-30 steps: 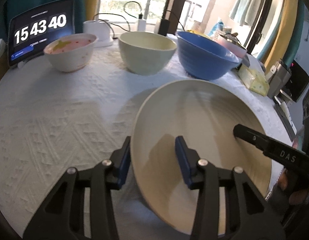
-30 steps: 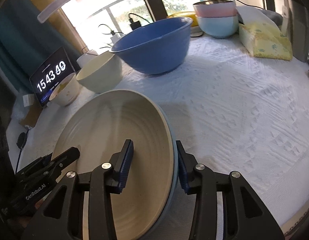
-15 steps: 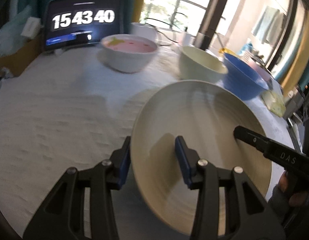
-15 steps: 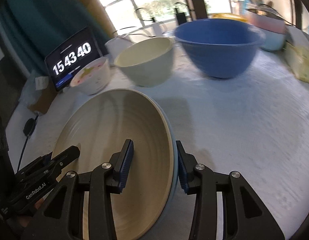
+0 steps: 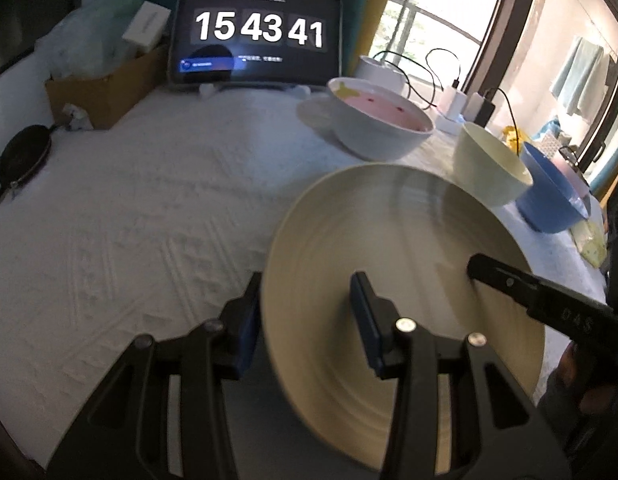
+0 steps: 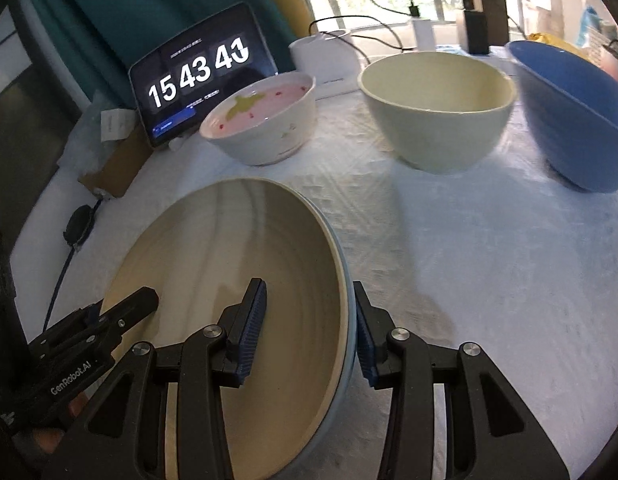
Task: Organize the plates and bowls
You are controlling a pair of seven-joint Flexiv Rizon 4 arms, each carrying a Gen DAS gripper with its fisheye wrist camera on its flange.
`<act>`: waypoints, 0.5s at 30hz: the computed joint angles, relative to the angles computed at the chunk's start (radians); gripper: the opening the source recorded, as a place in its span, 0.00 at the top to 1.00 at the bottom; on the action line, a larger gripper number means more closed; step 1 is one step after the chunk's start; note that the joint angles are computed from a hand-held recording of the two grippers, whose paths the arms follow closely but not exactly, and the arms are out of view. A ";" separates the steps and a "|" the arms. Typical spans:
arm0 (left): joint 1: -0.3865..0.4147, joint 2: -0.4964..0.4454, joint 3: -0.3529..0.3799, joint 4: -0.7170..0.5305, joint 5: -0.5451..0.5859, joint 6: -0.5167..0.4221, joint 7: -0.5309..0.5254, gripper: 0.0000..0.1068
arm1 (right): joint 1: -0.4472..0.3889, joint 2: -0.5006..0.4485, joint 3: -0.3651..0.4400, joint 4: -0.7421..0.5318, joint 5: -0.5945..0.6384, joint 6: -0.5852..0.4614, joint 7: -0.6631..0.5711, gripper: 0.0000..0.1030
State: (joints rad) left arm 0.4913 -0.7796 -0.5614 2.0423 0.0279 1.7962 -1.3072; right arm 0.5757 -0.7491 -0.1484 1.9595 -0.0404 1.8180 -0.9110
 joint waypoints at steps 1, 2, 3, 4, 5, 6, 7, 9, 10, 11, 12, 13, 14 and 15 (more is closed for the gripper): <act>0.005 0.001 -0.004 0.001 0.002 -0.004 0.002 0.58 | -0.009 -0.004 0.009 -0.008 -0.004 -0.003 0.000 0.57; -0.001 0.008 0.003 0.002 -0.003 0.000 -0.002 0.58 | -0.018 -0.006 0.018 -0.015 -0.009 -0.012 0.001 0.57; -0.014 0.016 0.017 0.005 -0.008 0.013 -0.010 0.58 | -0.029 -0.003 0.027 -0.015 -0.016 -0.023 0.000 0.57; -0.040 0.031 0.048 0.009 -0.017 0.040 -0.027 0.58 | -0.021 0.001 0.017 -0.010 -0.017 -0.026 0.000 0.57; -0.064 0.043 0.077 0.011 -0.022 0.067 -0.046 0.57 | 0.015 0.008 -0.025 0.004 -0.010 -0.028 0.001 0.57; -0.087 0.054 0.104 0.012 -0.025 0.088 -0.064 0.57 | 0.037 0.011 -0.050 0.011 -0.004 -0.024 0.004 0.57; -0.111 0.067 0.129 0.014 -0.027 0.112 -0.085 0.57 | 0.045 0.021 -0.063 0.030 0.005 -0.009 0.003 0.57; -0.124 0.085 0.143 0.018 -0.008 0.143 -0.120 0.56 | 0.067 0.037 -0.098 0.060 0.027 0.012 -0.003 0.57; -0.127 0.092 0.144 0.018 0.007 0.161 -0.137 0.56 | 0.073 0.046 -0.113 0.075 0.034 0.021 -0.007 0.57; -0.130 0.098 0.143 0.021 0.024 0.182 -0.155 0.56 | 0.051 0.059 -0.097 0.090 0.039 0.042 -0.022 0.51; -0.131 0.103 0.138 0.021 0.041 0.191 -0.171 0.56 | 0.005 0.067 -0.054 0.098 0.032 0.065 -0.038 0.47; -0.128 0.106 0.122 0.019 0.063 0.197 -0.187 0.56 | -0.034 0.082 -0.026 0.120 0.000 0.090 -0.035 0.45; -0.122 0.108 0.105 0.016 0.087 0.197 -0.201 0.56 | -0.046 0.094 -0.009 0.126 0.024 0.091 -0.073 0.45; -0.120 0.106 0.083 0.010 0.112 0.197 -0.212 0.56 | -0.048 0.107 -0.009 0.142 0.029 0.105 -0.093 0.45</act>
